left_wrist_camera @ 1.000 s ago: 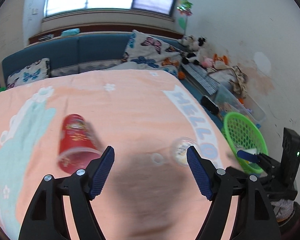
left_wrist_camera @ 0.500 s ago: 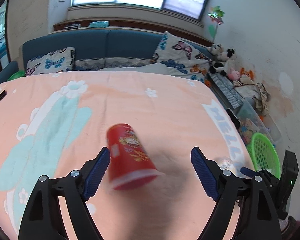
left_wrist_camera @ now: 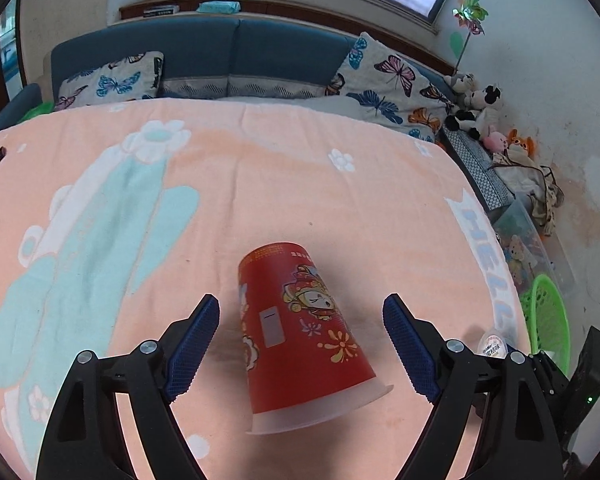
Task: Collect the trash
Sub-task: 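Move the right gripper to the clear dessert cup while the left approaches the red paper cup, then grasp the clear dessert cup with the right gripper while the left grasps the red paper cup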
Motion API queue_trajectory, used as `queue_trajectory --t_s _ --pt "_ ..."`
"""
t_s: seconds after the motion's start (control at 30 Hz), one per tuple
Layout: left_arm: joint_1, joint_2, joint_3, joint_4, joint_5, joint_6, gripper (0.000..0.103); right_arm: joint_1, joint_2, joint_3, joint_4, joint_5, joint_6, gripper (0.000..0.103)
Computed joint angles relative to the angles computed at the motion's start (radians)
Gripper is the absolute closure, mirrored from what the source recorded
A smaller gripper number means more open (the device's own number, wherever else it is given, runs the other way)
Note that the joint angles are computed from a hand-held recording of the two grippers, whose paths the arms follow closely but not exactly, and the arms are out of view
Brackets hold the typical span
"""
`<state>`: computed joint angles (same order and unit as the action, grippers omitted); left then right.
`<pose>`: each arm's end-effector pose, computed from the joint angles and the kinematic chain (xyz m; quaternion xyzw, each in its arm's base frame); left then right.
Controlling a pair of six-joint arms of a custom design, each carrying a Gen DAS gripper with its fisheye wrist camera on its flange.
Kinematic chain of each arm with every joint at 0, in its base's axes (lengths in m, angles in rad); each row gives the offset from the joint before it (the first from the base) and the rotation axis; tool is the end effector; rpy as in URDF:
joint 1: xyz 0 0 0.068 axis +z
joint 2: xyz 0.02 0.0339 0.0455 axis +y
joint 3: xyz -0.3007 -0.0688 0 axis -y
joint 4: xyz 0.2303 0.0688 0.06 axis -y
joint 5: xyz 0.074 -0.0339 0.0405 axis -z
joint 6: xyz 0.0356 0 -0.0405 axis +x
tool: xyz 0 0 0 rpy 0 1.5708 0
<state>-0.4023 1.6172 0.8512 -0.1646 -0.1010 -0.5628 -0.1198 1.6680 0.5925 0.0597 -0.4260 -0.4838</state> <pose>0.2838 -0.1169 0.2097 -0.0918 0.9437 -0.1034 0.3006 0.2673 -0.0174 0.1482 -0.2271 0.9140 0.1145 0.3161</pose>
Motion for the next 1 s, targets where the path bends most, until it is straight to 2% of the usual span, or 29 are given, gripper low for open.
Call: queue_trajectory --t_s 0.27,0.43,0.7,1.0 --pt "0.018 0.083 0.049 -0.029 0.031 -0.004 0.022 0.043 0.004 -0.006 0.036 0.042 0.019 0.022" --pt "0.03 0.11 0.054 -0.029 0.057 -0.007 0.022 0.06 0.002 -0.022 0.074 0.082 0.015 0.033" --pt "0.031 0.132 0.063 -0.034 0.066 -0.001 0.022 0.043 -0.015 -0.032 0.078 0.066 0.018 0.034" --pt "0.015 0.136 0.054 -0.029 0.076 -0.007 0.029 -0.009 -0.069 -0.042 0.04 0.019 0.012 0.034"
